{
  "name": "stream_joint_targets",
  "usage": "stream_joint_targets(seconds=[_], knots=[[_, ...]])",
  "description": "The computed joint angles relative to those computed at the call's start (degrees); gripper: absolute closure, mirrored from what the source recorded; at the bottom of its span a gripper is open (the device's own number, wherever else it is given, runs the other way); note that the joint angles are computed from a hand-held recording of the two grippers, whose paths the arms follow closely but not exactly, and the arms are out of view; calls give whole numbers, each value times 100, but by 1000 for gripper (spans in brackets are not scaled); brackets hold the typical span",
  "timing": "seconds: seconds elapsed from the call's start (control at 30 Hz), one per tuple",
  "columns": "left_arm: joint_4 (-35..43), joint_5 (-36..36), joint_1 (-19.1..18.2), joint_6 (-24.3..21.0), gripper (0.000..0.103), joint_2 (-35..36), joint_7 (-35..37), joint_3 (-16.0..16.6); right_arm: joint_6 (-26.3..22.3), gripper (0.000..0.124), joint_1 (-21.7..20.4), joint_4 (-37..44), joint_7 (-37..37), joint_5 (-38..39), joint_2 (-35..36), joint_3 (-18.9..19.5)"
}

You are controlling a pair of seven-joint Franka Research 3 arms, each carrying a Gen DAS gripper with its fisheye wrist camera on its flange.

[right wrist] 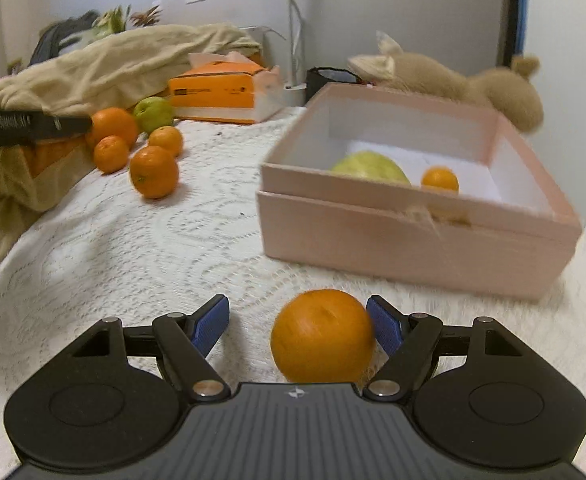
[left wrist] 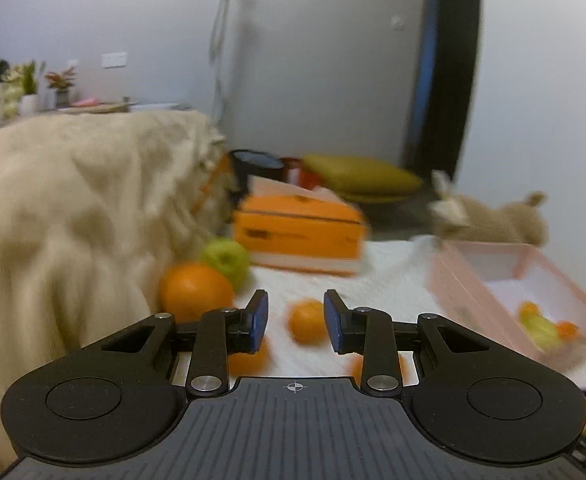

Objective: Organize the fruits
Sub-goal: 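Move both grippers back from the box toward the fruit on the table, then close the left gripper on a green pear while the right gripper approaches a large orange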

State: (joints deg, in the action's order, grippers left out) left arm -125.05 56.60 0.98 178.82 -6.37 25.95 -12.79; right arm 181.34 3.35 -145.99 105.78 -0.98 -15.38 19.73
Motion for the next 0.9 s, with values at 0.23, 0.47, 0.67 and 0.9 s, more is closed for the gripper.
stream_joint_targets(seconds=[0.23,0.47,0.67,0.9], knots=[[2018,-3119,-596,-1549,68,1427,2586,388,243,48,711,-111,-462,688,32,-624],[3230,-2882,-943,-2575,66,2416,3099,567,255,47,641,-86,-595,839,61,-516],[3778,-2738,-1093,-2995,58,2816,3646,644,227,44,642,-71,-712,904,79,-495],[4316,-2772,-1189,-3885,43,3100,3862,745,138,40,426,-28,-645,741,81,-283]])
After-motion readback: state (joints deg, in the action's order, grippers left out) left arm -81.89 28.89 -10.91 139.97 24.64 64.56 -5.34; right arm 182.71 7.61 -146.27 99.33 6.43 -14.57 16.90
